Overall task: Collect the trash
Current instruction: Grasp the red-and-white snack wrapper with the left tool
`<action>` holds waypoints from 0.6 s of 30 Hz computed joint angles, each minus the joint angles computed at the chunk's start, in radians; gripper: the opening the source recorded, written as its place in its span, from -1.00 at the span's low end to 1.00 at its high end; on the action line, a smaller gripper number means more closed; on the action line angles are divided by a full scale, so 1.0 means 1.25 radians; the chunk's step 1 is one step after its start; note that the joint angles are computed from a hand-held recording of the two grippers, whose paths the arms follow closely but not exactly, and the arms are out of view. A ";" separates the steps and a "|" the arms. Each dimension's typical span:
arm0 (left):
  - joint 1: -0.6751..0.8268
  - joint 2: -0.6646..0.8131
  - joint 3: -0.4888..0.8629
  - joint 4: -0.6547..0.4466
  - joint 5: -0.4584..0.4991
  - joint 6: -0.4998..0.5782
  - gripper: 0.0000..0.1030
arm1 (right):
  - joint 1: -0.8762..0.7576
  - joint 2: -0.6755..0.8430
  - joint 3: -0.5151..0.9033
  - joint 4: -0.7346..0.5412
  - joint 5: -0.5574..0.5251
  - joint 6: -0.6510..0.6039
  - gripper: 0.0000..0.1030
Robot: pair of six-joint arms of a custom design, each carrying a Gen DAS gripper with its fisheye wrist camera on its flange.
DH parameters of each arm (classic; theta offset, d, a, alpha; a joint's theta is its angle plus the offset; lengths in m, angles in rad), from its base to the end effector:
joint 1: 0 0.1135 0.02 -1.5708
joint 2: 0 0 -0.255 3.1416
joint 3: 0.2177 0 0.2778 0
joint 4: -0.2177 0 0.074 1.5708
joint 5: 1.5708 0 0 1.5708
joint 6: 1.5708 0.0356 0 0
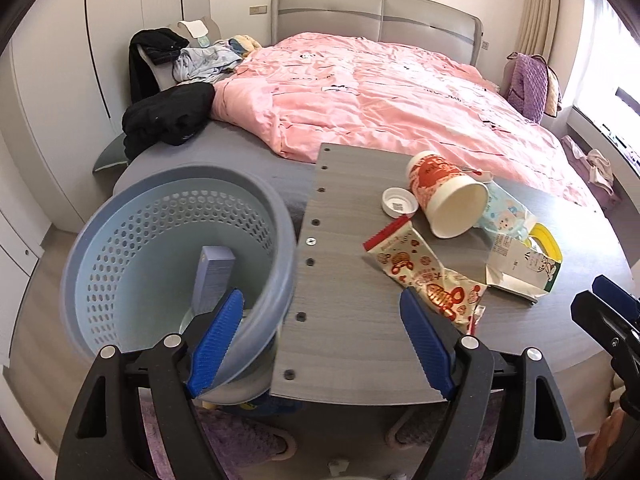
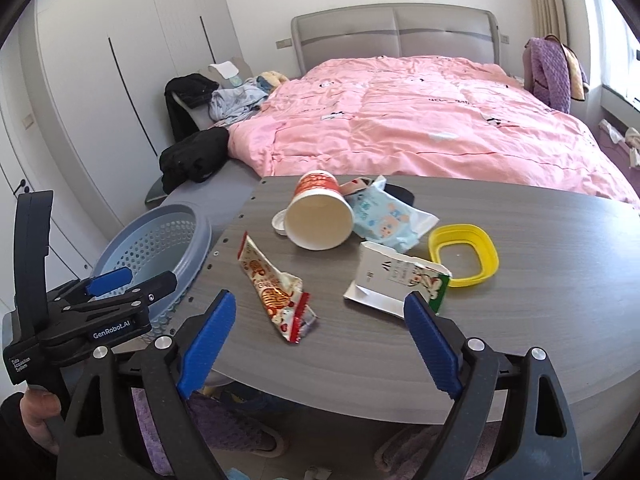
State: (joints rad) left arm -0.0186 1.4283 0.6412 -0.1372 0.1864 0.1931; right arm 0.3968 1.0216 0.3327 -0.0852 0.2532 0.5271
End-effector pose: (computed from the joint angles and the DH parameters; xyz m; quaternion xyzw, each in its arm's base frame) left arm 0.2832 -0.0119 0.1292 0.1291 0.9357 -0.0604 0.3228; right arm 0.1990 0.0737 0.1291 0.1084 0.9092 0.0673 0.3963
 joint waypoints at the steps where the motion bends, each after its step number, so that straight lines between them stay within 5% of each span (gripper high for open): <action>1: -0.023 0.003 0.001 0.004 -0.011 -0.013 0.50 | -0.017 -0.017 -0.014 0.002 -0.010 -0.005 0.64; 18: -0.292 0.182 0.117 0.020 -0.208 -0.191 0.50 | -0.316 -0.208 -0.155 0.010 -0.255 -0.109 0.64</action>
State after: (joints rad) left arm -0.3834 1.6562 0.7878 -0.1117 -0.0739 -0.0451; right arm 0.0014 0.7617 0.1394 -0.0728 -0.0652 0.3903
